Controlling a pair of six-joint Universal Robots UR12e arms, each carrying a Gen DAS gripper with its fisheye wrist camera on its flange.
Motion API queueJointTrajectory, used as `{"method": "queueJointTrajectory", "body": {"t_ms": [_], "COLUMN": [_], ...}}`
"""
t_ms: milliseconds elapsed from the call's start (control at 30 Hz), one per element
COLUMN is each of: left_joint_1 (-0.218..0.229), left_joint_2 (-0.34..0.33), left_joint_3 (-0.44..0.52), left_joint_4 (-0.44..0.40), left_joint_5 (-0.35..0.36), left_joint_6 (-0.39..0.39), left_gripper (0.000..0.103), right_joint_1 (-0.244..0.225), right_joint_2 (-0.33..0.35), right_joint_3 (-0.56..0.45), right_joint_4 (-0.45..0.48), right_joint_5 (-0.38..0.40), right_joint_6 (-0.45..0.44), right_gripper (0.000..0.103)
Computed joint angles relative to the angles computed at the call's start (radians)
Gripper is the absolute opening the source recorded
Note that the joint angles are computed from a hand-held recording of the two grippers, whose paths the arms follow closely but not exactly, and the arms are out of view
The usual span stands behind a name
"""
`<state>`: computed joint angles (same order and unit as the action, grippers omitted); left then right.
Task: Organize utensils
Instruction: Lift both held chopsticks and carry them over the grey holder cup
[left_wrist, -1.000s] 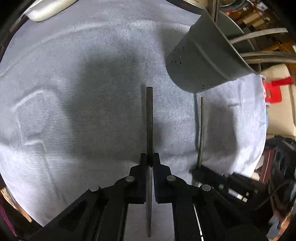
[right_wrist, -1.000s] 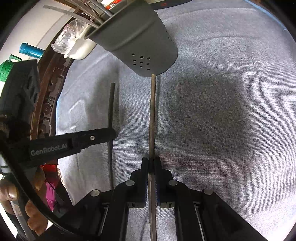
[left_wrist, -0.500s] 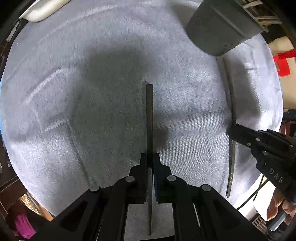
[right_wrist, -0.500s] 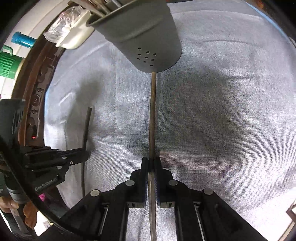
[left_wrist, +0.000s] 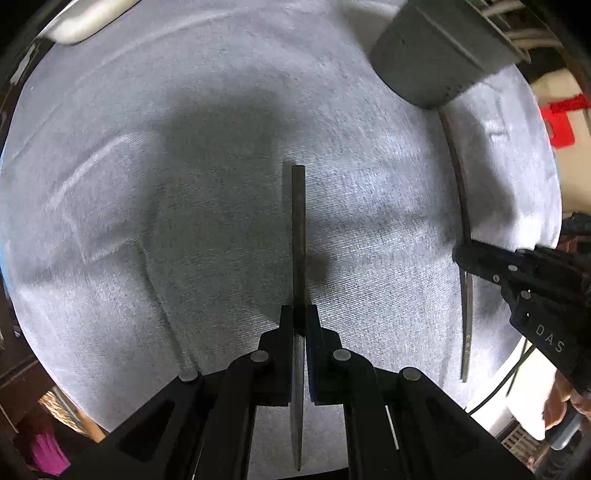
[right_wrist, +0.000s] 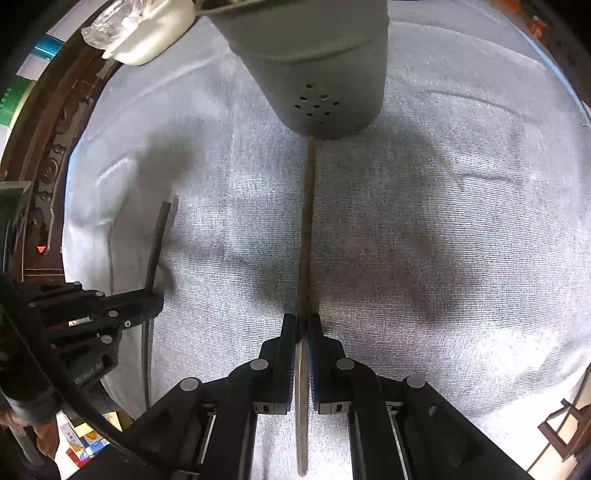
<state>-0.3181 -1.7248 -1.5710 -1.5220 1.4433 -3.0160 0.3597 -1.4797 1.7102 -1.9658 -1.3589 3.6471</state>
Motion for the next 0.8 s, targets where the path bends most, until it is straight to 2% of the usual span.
{"method": "queueJointTrajectory", "body": {"t_ms": [133, 433, 800], "left_joint_1": [0.023, 0.070, 0.117], "left_joint_2": [0.020, 0.070, 0.124], "left_joint_3": [-0.014, -0.052, -0.099], "left_joint_4": [0.024, 0.127, 0.403], "left_joint_5": [-0.049, -0.166, -0.266], "left_joint_6": [-0.008, -0.065, -0.206], "left_gripper": [0.006, 0.006, 0.006], "right_joint_1": [-0.016, -0.041, -0.064], "right_joint_2": [-0.045, -0.142, -0.210], "right_joint_3": [0.071, 0.195, 0.250], "right_joint_4": [-0.112, -0.330, -0.542], "right_joint_5": [0.025, 0.004, -0.074], "right_joint_6": [0.062, 0.179, 0.280], "right_gripper": [0.007, 0.006, 0.006]}}
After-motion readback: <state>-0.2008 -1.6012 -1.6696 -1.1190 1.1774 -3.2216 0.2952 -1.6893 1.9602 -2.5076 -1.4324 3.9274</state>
